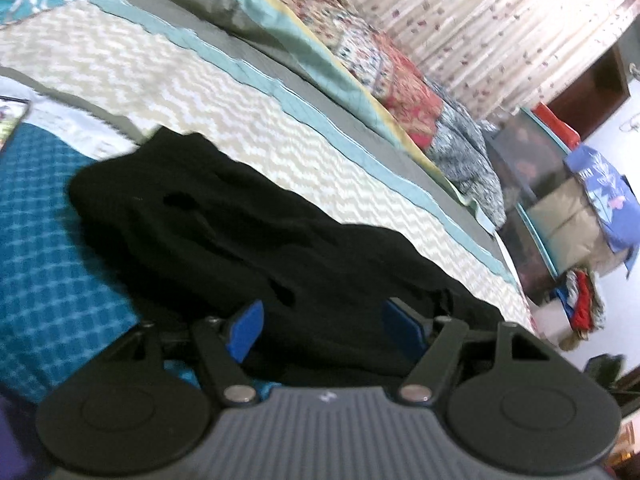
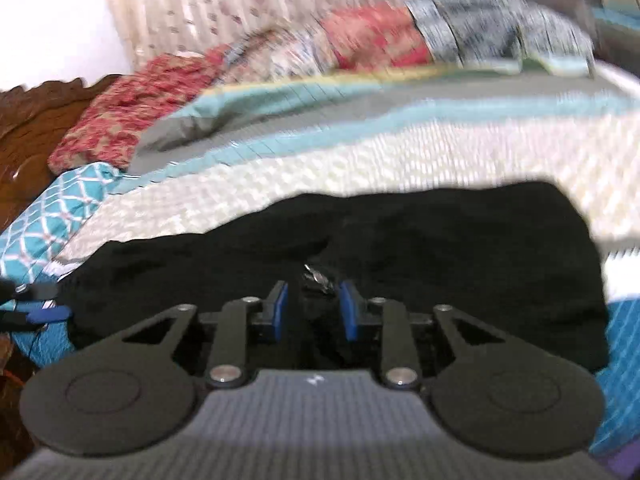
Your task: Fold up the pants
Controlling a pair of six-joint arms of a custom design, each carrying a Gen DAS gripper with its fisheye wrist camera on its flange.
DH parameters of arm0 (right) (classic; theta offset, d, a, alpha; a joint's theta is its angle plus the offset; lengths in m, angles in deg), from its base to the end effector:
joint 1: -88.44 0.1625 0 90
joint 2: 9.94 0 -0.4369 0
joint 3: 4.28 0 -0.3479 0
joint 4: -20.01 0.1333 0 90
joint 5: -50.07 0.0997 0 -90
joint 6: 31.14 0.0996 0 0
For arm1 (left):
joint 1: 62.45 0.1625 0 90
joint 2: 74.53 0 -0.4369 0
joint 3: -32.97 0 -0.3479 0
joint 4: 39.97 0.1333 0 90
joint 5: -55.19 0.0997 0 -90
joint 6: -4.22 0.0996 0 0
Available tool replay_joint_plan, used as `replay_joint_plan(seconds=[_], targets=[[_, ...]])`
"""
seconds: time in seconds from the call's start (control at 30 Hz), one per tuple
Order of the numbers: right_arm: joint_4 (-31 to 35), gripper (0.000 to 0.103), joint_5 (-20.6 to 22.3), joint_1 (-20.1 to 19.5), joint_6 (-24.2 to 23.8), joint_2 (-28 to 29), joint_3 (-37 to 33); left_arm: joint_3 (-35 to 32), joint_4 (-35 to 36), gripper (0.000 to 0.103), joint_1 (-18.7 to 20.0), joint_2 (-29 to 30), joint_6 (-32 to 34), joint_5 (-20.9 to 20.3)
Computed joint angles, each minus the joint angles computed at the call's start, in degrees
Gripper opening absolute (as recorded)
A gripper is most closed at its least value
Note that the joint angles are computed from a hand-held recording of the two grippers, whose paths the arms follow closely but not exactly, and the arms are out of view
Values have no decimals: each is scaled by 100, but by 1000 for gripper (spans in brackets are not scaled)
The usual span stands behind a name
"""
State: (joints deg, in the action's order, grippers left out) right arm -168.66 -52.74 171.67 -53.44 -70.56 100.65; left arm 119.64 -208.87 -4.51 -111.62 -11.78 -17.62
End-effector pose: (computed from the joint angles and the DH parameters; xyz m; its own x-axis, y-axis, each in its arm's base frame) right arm 0.0397 -0.6092 0.3246 -0.9023 0.0523 0.4279 -0.2958 0.6469 -0.7029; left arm -0.2377 -0.6861 0.1270 -0.9797 0.1659 -0.1127 0.2005 0.8163 -0.5417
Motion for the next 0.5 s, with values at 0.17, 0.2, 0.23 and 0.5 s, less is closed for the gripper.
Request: replay_joint_plan(seconds=[0.17,0.2,0.23,0.5], targets=[[74,34,-1100,209,-374,553,-344,254,-331,77,135,-183,-435,456],[-14,36,-1232,296,-482,579,-352,290,-387,81,186,-215,-543,510],[-159,36,-1265,350,-560,573,-305,301,-430,83,244,-226,-667,518],[-864,36,-681,602,-855,640,-251,25,-754,98,759,-15,-1686,52]])
